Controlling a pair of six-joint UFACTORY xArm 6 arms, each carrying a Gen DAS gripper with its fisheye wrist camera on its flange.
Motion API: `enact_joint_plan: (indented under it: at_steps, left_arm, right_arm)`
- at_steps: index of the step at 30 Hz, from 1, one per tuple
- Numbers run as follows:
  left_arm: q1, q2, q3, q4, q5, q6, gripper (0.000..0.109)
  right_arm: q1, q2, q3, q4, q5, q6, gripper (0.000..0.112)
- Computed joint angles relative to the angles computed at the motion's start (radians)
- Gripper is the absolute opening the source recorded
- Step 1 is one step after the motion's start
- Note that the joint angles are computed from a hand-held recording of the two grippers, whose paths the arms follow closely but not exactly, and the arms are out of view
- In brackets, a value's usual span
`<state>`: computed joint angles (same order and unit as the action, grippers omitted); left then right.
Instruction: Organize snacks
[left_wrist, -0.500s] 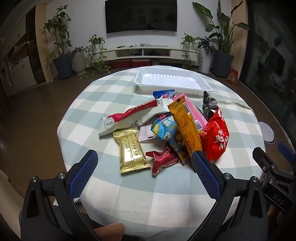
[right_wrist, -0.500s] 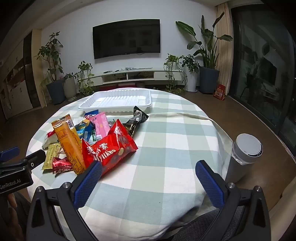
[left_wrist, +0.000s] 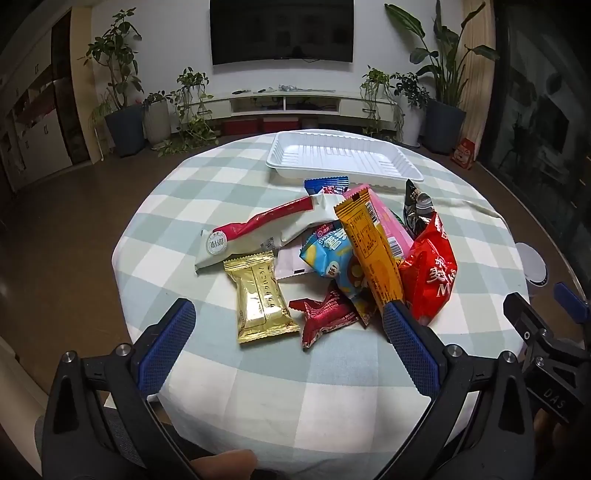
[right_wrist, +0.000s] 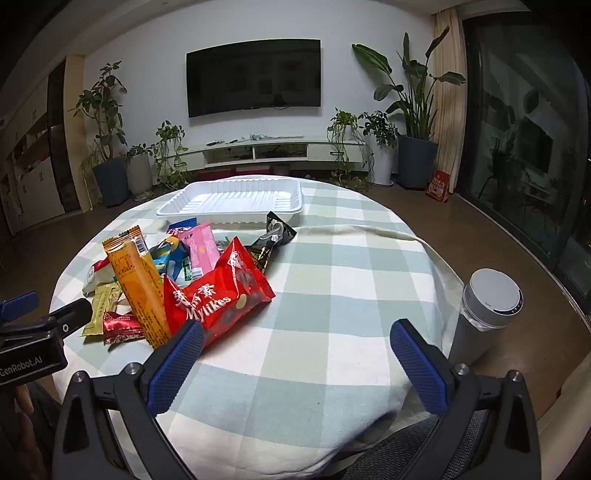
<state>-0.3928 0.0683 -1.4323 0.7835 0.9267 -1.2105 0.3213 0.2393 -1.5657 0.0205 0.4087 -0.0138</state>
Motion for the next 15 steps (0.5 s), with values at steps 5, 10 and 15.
enact_joint_plan:
  at_steps: [5, 10, 15]
  left_arm:
    - [0.000, 0.001, -0.001, 0.002, -0.001, -0.004, 0.103]
    - [-0.002, 0.002, 0.005, 0.013, -0.002, -0.018, 0.103]
    - [0.000, -0.002, 0.010, 0.013, -0.006, -0.020, 0.103]
  right_arm:
    - [0.002, 0.003, -0.004, -0.005, 0.000, 0.004, 0.103]
    - [0.000, 0.008, -0.010, -0.002, 0.010, -0.001, 0.103]
    - [-0.002, -0.005, 0.006, -0.002, 0.009, -0.004, 0.103]
